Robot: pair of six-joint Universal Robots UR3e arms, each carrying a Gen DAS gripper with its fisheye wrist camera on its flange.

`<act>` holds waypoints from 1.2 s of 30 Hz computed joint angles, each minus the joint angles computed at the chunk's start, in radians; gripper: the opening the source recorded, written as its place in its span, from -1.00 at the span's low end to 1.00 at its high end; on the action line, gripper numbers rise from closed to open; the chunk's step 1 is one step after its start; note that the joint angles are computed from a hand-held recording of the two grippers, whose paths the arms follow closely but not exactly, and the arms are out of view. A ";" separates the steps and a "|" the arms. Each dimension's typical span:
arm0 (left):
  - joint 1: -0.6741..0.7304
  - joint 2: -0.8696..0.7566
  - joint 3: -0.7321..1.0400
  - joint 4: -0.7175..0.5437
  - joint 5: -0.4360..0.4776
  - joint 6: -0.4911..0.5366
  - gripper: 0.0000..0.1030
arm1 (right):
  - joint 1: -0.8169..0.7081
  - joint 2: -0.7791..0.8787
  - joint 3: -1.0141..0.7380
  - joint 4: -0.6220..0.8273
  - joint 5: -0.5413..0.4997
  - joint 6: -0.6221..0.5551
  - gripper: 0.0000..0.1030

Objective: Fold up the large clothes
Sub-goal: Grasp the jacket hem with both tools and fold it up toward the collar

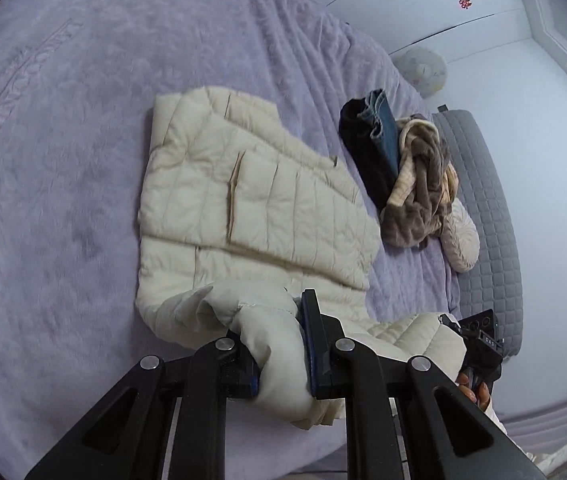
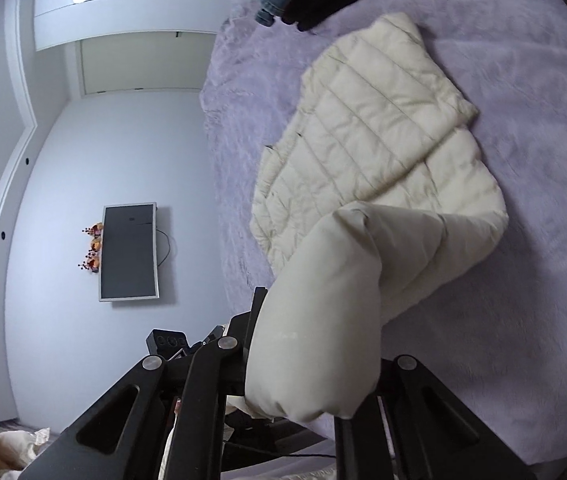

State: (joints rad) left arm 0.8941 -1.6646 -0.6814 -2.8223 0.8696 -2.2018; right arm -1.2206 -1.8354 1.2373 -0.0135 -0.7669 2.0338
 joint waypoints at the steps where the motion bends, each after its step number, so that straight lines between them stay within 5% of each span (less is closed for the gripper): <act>1: -0.038 -0.024 0.021 0.052 -0.026 -0.054 -0.65 | 0.070 0.048 -0.044 -0.051 0.061 0.042 -0.76; 9: -0.246 -0.181 0.021 0.579 -0.057 -0.456 -0.65 | 0.396 0.299 -0.176 -0.636 0.271 0.494 -0.76; 21: -0.463 -0.395 -0.136 1.139 0.125 -0.744 -0.65 | 0.625 0.648 -0.059 -1.543 0.196 1.061 -0.76; 26: -0.498 -0.427 -0.180 1.247 0.151 -0.773 -0.64 | 0.646 0.715 0.018 -1.742 0.180 1.165 -0.76; 32: -0.513 -0.477 -0.022 1.135 0.187 -0.753 -0.60 | 0.655 0.731 -0.003 -1.750 0.156 1.195 -0.76; 33: -0.514 -0.482 0.008 1.109 0.193 -0.743 -0.54 | 0.658 0.735 -0.027 -1.728 0.148 1.193 -0.76; 34: -0.513 -0.477 0.021 1.098 0.200 -0.736 -0.27 | 0.658 0.737 -0.048 -1.703 0.143 1.185 -0.75; 36: -0.512 -0.436 -0.007 1.129 0.222 -0.739 0.64 | 0.661 0.740 -0.097 -1.651 0.131 1.161 -0.72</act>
